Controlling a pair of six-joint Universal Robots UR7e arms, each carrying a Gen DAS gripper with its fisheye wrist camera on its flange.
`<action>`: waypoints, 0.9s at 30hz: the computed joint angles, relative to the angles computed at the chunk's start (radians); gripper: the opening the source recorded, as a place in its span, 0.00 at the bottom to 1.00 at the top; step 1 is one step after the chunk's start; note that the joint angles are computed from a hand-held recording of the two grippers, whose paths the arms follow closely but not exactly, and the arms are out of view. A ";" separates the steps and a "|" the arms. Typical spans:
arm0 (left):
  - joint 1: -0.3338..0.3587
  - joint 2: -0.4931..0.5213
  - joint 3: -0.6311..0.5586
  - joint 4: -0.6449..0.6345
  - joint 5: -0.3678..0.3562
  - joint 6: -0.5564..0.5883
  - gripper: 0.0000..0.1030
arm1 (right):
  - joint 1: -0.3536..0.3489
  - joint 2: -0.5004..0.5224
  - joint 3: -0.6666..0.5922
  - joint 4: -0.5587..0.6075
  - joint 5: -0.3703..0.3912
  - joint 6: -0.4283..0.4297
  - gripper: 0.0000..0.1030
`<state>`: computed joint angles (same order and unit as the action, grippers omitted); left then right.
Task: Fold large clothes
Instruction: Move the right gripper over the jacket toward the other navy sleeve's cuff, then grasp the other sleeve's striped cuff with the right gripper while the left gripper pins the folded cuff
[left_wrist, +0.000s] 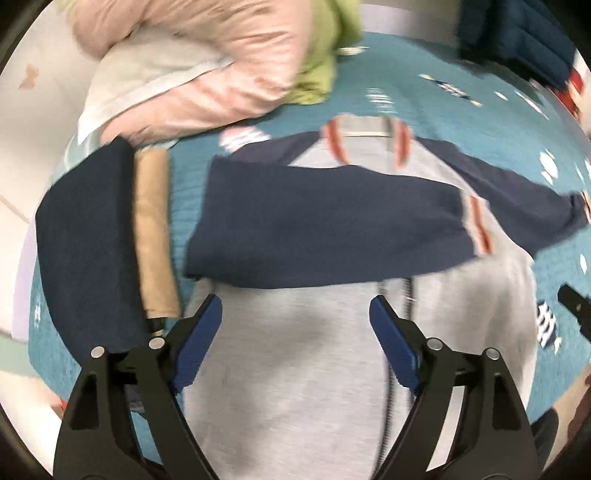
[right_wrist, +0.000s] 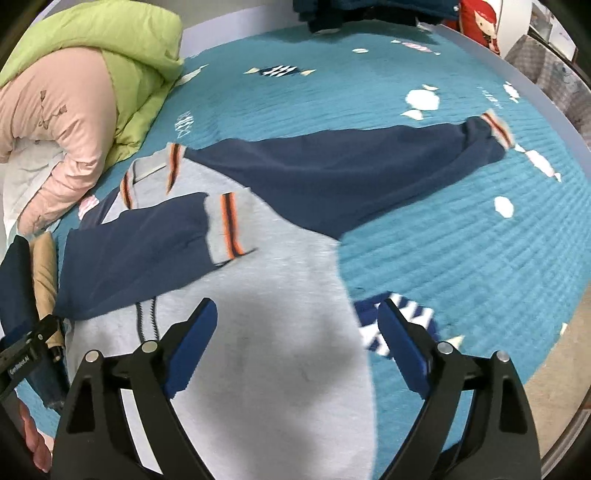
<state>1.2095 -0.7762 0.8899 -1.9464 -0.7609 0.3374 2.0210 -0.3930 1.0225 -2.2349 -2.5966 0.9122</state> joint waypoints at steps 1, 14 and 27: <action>-0.011 -0.010 0.032 -0.017 0.002 0.002 0.80 | 0.002 -0.023 0.030 0.010 -0.018 0.017 0.83; -0.109 -0.025 0.250 -0.108 -0.098 0.071 0.84 | -0.048 -0.290 0.384 -0.077 -0.069 0.107 0.83; -0.107 0.242 -0.073 0.092 -0.179 -0.080 0.13 | -0.208 -0.473 0.549 -0.227 -0.067 0.060 0.81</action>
<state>1.1025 -0.5347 0.8166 -1.8547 -0.9396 0.2570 1.8134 -0.8660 1.5717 -2.4624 -2.6637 0.9727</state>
